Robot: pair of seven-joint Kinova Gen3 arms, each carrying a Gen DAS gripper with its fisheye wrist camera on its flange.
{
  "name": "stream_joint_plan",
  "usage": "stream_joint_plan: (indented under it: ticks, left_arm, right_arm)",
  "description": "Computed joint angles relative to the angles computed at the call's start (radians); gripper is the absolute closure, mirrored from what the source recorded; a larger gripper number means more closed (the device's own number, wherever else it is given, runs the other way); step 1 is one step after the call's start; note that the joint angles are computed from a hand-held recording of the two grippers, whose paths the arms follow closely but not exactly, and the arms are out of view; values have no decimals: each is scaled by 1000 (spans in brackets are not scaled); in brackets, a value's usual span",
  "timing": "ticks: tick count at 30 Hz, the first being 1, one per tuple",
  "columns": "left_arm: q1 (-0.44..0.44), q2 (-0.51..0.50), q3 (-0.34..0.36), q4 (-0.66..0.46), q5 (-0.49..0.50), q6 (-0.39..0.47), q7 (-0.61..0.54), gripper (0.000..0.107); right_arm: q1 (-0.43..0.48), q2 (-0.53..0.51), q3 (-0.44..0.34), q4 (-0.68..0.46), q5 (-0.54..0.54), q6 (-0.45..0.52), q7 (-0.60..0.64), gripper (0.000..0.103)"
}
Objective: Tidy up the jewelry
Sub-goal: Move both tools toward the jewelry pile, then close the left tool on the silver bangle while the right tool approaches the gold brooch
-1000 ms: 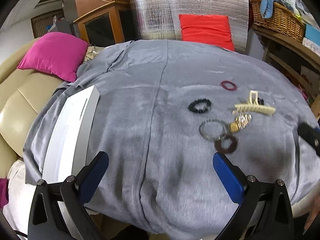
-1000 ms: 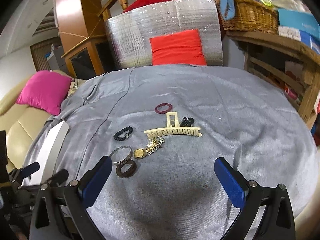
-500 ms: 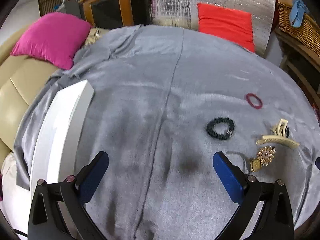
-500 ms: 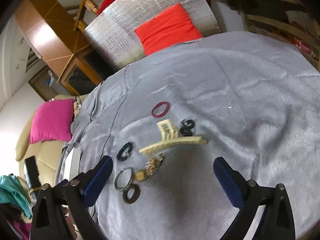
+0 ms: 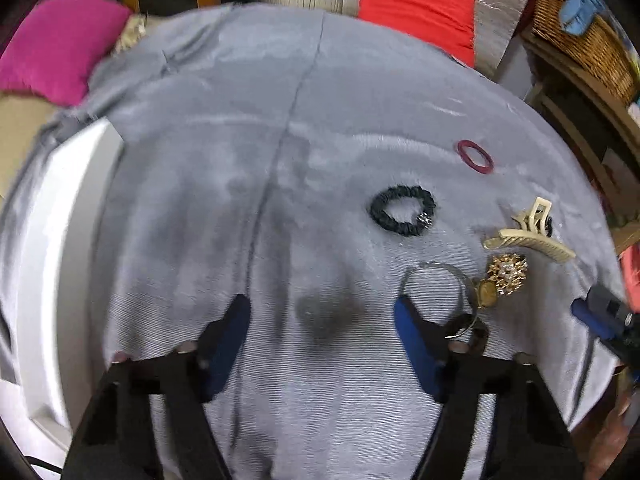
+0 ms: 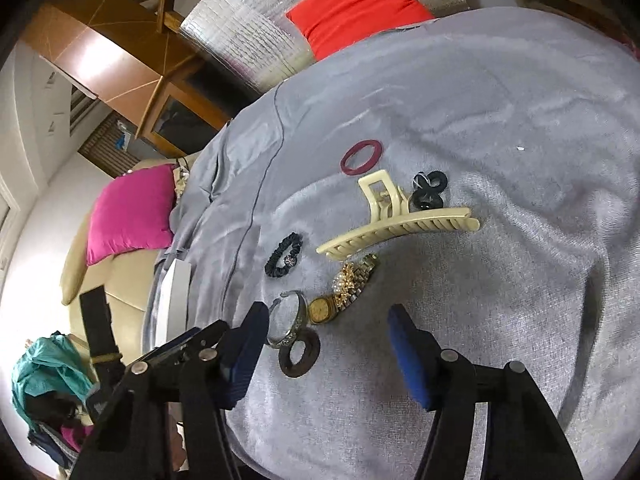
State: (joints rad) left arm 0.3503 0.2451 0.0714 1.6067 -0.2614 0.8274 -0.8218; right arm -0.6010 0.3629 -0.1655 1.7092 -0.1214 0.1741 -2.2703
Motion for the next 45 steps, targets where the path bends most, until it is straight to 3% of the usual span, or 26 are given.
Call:
stream_joint_plan:
  ticks: [2, 5, 12, 14, 18, 21, 28, 30, 33, 45]
  left_arm:
    - [-34, 19, 15, -11, 69, -6, -44, 48]
    - [-53, 48, 24, -32, 138, 6, -78, 48]
    - [-40, 81, 12, -62, 171, 4, -82, 48]
    - [-16, 95, -1, -78, 142, 15, -60, 48]
    - [20, 121, -14, -116, 91, 42, -35, 63]
    - [26, 134, -13, -132, 79, 45, -39, 73]
    - [30, 145, -13, -141, 75, 42, -64, 85]
    - [32, 147, -16, -140, 71, 42, -65, 91]
    - [32, 134, -21, -120, 66, 34, -60, 97]
    - [32, 72, -19, -53, 35, -8, -55, 102]
  right_arm:
    - [-12, 0, 10, -2, 6, 5, -6, 38]
    - [35, 9, -44, -3, -13, 4, 21, 38]
    - [140, 50, -145, -21, -92, -7, 78, 38]
    - [136, 64, -136, -40, -102, 1, 79, 38]
    - [96, 113, -90, -125, -98, 72, 72, 39]
    - [69, 154, -59, -195, -90, 139, 60, 46]
    - [-18, 213, 37, -305, -33, 241, -26, 50]
    - [-46, 217, 66, -324, 0, 267, -58, 59]
    - [-51, 228, 70, -338, 26, 286, -82, 81]
    - [23, 166, -15, -215, 5, 148, -12, 92]
